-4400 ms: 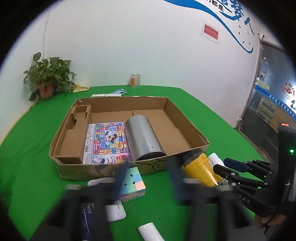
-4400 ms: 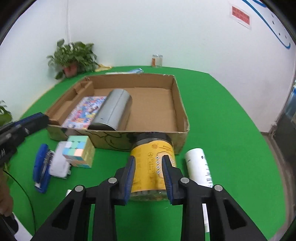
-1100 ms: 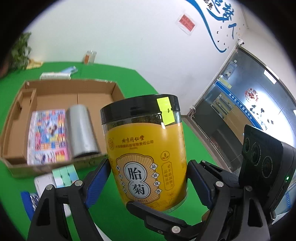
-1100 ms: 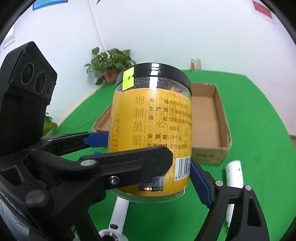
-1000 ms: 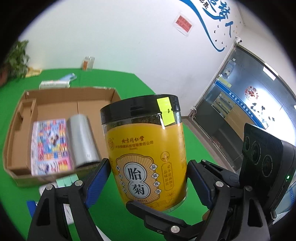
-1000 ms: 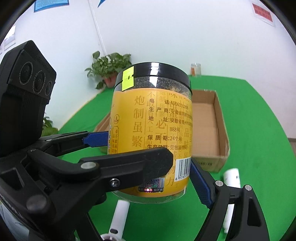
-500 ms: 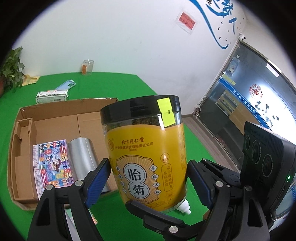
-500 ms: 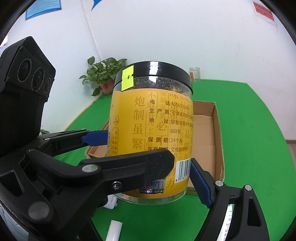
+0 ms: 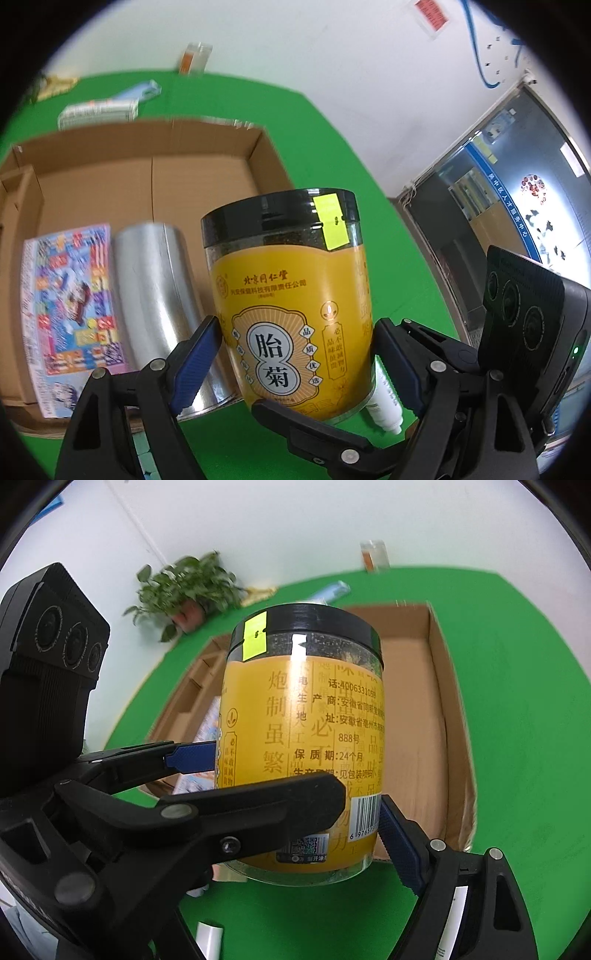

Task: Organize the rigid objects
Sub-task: 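Lift the yellow jar with both tools, lower it into the box, open, then grasp the white lotion bottle with the right tool while the left tool grips it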

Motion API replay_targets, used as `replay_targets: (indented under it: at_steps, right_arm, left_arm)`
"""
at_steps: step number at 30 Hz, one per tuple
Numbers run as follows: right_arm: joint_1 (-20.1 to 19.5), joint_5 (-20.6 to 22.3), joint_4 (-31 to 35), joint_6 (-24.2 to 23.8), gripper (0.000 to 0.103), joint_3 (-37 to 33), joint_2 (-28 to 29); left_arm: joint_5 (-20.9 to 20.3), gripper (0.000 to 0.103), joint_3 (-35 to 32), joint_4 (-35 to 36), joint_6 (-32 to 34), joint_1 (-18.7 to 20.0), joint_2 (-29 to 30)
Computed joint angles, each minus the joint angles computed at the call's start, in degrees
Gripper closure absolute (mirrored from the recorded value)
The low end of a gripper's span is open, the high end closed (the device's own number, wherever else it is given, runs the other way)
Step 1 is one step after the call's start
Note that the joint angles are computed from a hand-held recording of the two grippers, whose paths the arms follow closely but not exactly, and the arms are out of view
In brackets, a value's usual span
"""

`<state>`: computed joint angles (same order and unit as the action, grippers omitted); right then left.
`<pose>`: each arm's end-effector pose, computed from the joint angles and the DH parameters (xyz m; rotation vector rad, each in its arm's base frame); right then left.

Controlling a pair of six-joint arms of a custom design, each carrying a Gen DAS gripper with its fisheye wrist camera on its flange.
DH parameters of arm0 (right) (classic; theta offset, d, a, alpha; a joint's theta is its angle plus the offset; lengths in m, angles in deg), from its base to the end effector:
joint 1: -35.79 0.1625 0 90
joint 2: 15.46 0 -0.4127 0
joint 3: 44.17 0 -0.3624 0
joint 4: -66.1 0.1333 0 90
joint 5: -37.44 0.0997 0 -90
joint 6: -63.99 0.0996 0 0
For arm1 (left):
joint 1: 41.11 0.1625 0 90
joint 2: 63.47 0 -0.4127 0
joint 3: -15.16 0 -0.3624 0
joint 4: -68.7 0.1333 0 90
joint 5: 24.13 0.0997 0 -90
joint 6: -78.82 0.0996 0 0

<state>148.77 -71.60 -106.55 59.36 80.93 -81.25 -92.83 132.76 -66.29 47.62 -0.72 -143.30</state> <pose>0.2814 -0.4054 0.1803 0.5759 -2.7514 0.6479 -0.2481 -0.4336 0.2672 0.4298 2.8670 -0.4926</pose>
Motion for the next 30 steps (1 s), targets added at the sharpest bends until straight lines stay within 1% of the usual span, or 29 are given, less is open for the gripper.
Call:
replay_targets:
  at_steps: [3, 6, 7, 10, 12, 14, 15, 17, 18, 19, 20, 21, 22, 23, 25, 26, 27, 28, 29, 30]
  right_arm:
    - [-2.33, 1.08, 0.52, -0.02, 0.02, 0.54, 0.91]
    - [-4.44, 2.18, 0.65, -0.1, 0.02, 0.86, 2.02]
    - [-4.86, 2.33, 0.67, -0.09, 0.02, 1.0, 2.24]
    - [-6.25, 2.67, 0.65, 0.28, 0.02, 0.99, 2.5]
    - [-6.58, 1.77, 0.89, 0.75, 0.02, 1.02, 2.77]
    - [-7.17, 1.59, 1.15, 1.26, 0.02, 1.32, 2.61]
    - [-7.11, 1.83, 1.65, 1.97, 0.019, 0.33, 3.13]
    - [-7.58, 2.38, 0.89, 1.43, 0.017, 0.38, 3.27]
    - [-7.37, 2.3, 0.91, 1.27, 0.012, 0.35, 3.21]
    - [-7.17, 2.23, 0.73, 0.61, 0.005, 0.59, 2.83]
    - [-6.55, 1.75, -0.06, -0.04, 0.002, 1.08, 2.43]
    - [-5.57, 0.91, -1.63, -0.82, 0.001, 1.95, 1.84]
    - [-4.36, -0.08, -3.25, -1.44, 0.001, 2.92, 1.04]
    - [-3.08, -1.29, -5.71, -2.28, 0.001, 4.54, -0.14]
    - [-0.58, -4.12, -13.56, -4.69, 0.001, 8.64, -2.17]
    - [0.3, -5.11, -19.23, -6.6, 0.001, 11.57, -3.13]
    - [0.68, -5.53, -22.51, -7.62, 0.001, 13.12, -3.59]
    - [0.72, -5.69, -25.95, -8.48, 0.001, 15.4, -4.55]
    - [0.74, -5.74, -27.18, -8.55, 0.001, 16.39, -5.3]
    - [-0.07, -5.44, -28.78, -8.76, 0.001, 18.31, -6.62]
  left_arm:
    - [-0.94, 0.019, 0.0, 0.53, -0.1, 1.43, 1.16]
    - [0.09, 0.018, -0.81, 2.93, -0.98, 1.38, 2.25]
    - [0.91, 0.018, -1.03, 3.59, -1.31, 1.16, 2.51]
    - [5.71, 0.018, -0.63, 3.84, -1.79, -0.25, 2.21]
    - [8.77, 0.018, -0.65, 4.98, -3.24, -1.04, 1.44]
    - [9.38, 0.018, -0.05, 4.68, -3.64, -1.32, 0.14]
    - [10.0, 0.018, 0.62, 4.57, -3.89, -1.62, -0.86]
    - [11.87, 0.018, 1.94, 5.1, -4.92, -2.7, -2.81]
    - [13.2, 0.018, 3.32, 5.08, -5.72, -3.82, -4.62]
    - [14.2, 0.018, 4.63, 4.68, -6.25, -4.79, -6.21]
    - [15.36, 0.018, 5.49, 4.31, -6.26, -5.39, -7.37]
    - [18.93, 0.018, 7.95, 4.12, -6.39, -7.97, -10.12]
    - [21.96, 0.018, 9.04, 3.95, -5.87, -9.34, -11.23]
    - [27.26, 0.017, 12.16, 4.25, -5.67, -13.11, -14.43]
    - [32.58, 0.017, 15.65, 5.43, -6.29, -17.38, -18.77]
    - [34.71, 0.015, 17.23, 7.82, -8.52, -19.69, -21.41]
    - [36.02, 0.013, 18.36, 12.14, -12.2, -21.93, -24.47]
    - [36.5, 0.013, 18.81, 16.97, -16.37, -23.49, -26.96]
    - [36.42, 0.013, 18.82, 21.71, -20.35, -24.55, -28.88]
    - [36.13, 0.013, 18.84, 24.51, -22.8, -24.93, -29.99]
